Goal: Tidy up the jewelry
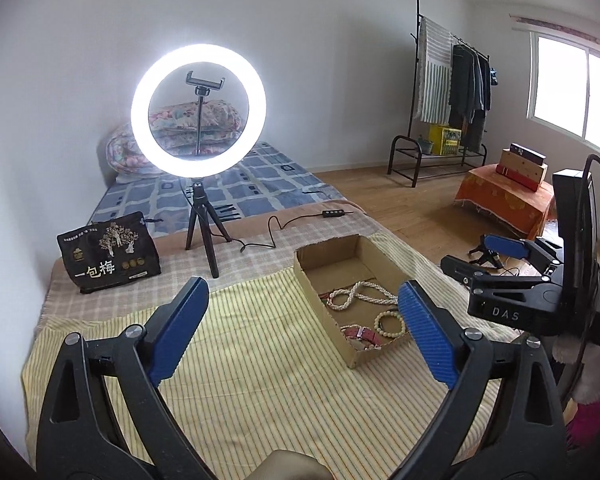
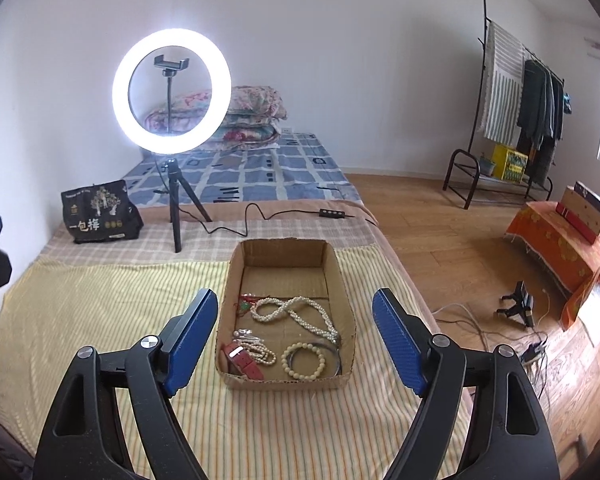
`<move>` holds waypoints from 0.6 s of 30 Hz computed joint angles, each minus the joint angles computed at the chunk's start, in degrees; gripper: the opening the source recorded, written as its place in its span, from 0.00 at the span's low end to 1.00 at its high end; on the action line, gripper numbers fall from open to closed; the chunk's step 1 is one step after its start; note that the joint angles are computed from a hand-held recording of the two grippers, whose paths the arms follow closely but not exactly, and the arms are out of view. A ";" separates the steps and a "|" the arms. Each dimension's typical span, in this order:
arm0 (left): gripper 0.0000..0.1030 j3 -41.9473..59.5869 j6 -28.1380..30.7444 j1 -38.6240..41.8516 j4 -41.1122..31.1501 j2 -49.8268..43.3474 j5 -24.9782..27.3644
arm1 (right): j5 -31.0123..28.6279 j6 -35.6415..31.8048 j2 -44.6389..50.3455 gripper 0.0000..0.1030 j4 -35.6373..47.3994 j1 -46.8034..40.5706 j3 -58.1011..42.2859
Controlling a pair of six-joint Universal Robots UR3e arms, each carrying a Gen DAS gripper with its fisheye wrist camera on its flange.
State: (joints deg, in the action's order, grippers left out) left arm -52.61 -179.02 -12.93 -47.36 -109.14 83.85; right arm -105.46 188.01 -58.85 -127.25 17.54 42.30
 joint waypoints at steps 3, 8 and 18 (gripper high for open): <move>0.99 -2.43 0.53 -0.74 2.35 0.56 1.48 | 0.55 0.27 -0.97 0.78 -1.31 -0.58 2.30; 0.99 -2.74 0.71 -1.16 2.78 -0.38 2.50 | 0.02 0.33 -1.09 0.78 -2.80 -0.91 3.43; 1.00 -2.28 0.95 -3.02 4.22 -1.63 5.69 | -0.43 -0.66 -1.44 0.79 -4.09 -0.70 5.21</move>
